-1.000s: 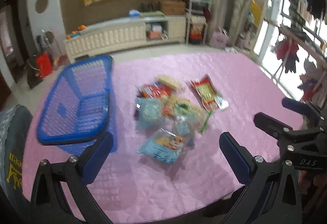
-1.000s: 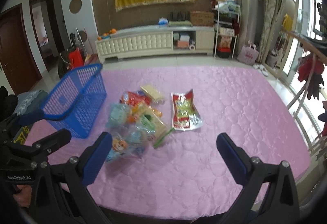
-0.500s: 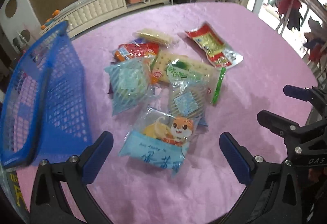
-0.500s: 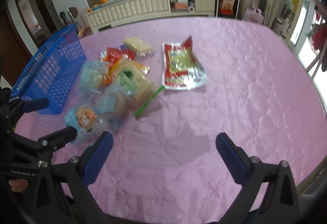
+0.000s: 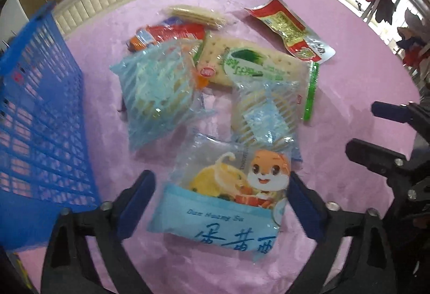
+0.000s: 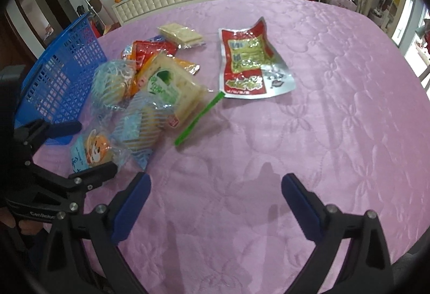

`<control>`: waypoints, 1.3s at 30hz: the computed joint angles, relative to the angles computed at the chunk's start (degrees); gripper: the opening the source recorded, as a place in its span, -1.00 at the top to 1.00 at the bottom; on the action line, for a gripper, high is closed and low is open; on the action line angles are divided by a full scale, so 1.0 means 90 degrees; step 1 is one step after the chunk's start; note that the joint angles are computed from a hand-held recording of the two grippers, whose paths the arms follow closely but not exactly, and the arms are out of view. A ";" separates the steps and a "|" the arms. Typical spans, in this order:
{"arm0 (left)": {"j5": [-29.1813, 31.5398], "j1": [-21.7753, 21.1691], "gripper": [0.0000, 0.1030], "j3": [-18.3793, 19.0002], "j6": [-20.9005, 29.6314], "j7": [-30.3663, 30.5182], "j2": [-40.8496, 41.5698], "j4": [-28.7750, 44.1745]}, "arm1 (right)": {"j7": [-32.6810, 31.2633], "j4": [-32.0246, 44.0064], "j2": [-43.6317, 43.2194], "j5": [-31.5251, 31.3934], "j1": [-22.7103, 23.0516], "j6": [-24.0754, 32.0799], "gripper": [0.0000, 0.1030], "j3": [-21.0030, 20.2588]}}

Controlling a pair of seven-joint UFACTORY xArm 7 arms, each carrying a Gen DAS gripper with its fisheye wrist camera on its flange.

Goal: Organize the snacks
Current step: 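Reach the left gripper to the light-blue Dan Huang Su pack and grasp it, then carry the pack over the blue basket and open the left gripper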

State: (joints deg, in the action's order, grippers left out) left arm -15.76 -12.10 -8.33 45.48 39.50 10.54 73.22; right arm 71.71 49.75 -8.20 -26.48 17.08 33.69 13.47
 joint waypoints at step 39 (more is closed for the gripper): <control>-0.0371 0.1019 -0.31 0.0515 -0.0903 -0.0969 0.0405 0.1892 | -0.1317 0.4401 0.3069 0.0207 0.1040 0.0922 -0.63 -0.0803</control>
